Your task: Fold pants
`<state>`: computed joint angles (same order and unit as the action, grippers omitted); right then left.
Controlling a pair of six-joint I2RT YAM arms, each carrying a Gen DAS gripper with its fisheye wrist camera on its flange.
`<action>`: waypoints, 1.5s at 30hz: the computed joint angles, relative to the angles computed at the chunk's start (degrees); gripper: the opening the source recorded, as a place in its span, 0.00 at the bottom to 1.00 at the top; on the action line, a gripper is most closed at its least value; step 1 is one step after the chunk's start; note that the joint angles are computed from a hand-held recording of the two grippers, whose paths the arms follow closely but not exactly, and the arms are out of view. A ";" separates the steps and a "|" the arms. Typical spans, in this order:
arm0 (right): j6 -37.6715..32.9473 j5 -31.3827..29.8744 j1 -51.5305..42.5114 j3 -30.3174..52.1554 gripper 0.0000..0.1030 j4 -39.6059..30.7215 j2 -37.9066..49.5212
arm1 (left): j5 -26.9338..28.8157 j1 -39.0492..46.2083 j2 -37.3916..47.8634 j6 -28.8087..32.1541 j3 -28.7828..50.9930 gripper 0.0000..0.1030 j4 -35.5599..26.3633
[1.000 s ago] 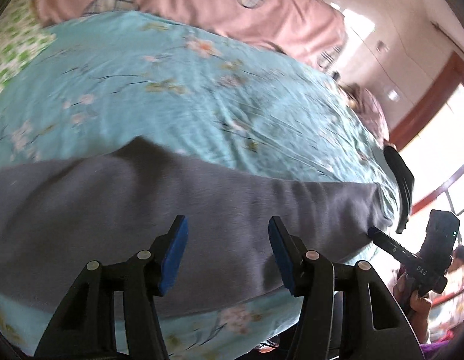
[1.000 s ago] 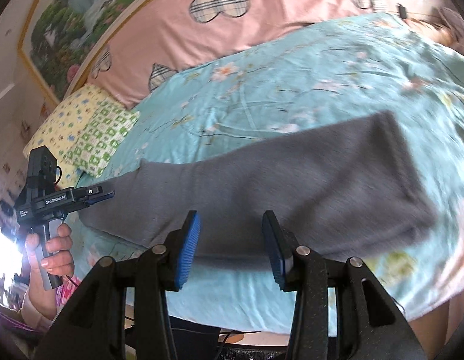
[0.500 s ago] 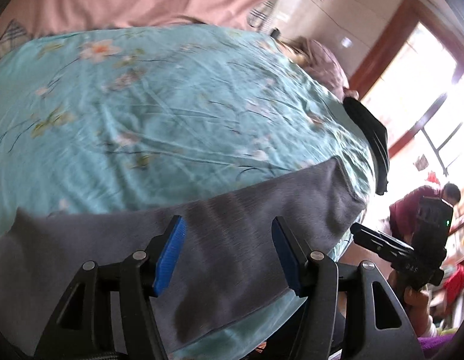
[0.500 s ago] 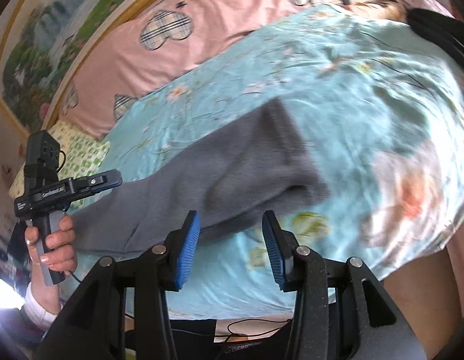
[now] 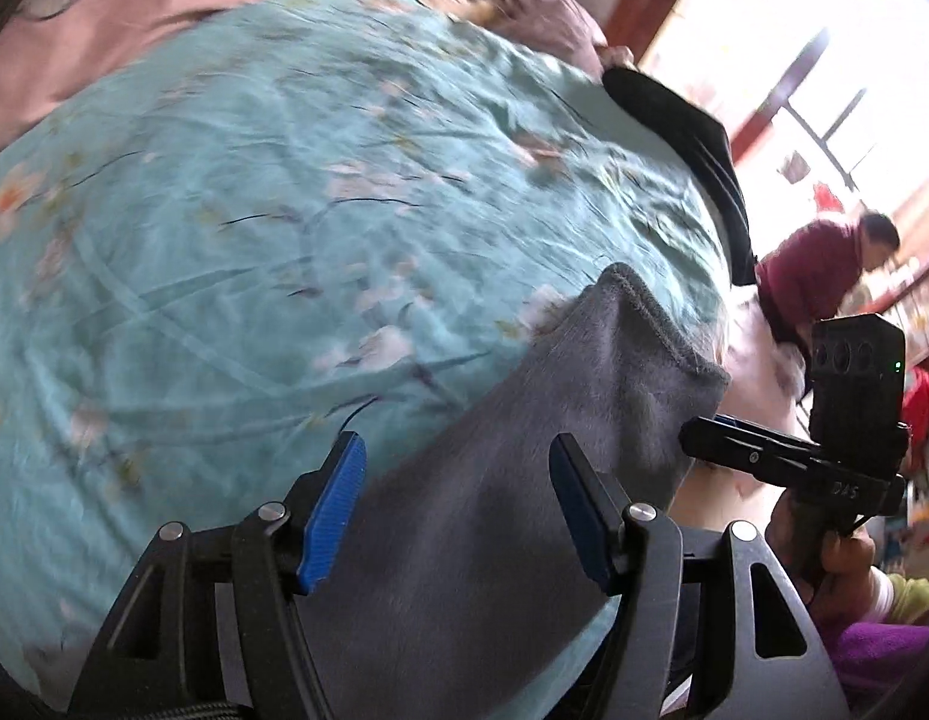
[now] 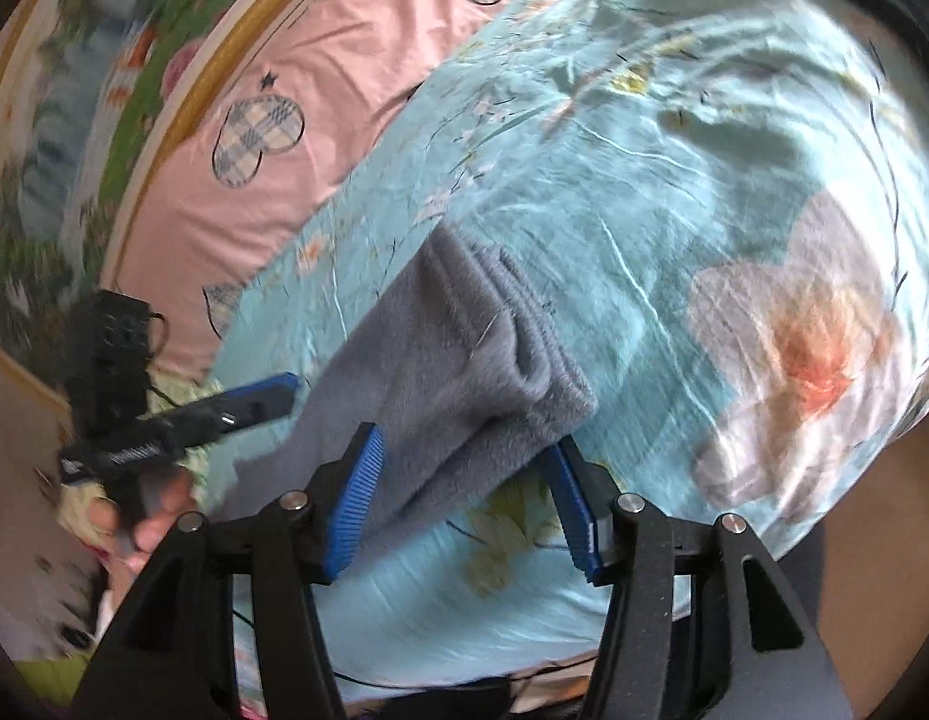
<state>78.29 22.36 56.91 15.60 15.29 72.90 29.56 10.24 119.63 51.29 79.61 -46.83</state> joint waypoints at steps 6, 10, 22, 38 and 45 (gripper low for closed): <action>-1.87 0.45 -1.86 -2.85 0.10 6.44 1.13 | -1.28 -6.62 4.18 1.35 5.00 0.62 -3.99; -7.51 -0.77 -5.83 -4.04 0.09 6.47 -2.14 | -1.97 -11.17 7.57 0.22 9.35 0.58 -5.65; -12.94 -2.78 -10.68 -4.91 0.09 5.71 -3.22 | 1.86 -16.20 20.13 -0.36 27.52 0.17 -18.13; -20.82 0.07 -3.15 -2.38 0.09 9.72 -9.76 | 12.18 -5.19 2.41 7.21 11.45 0.14 -16.35; -24.93 -3.50 -0.59 2.67 0.09 15.77 -3.39 | 17.02 2.59 -2.42 12.02 8.31 0.14 -19.78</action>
<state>53.36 18.85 56.32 18.27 31.07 69.52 46.58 12.83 117.21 63.31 87.92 -66.61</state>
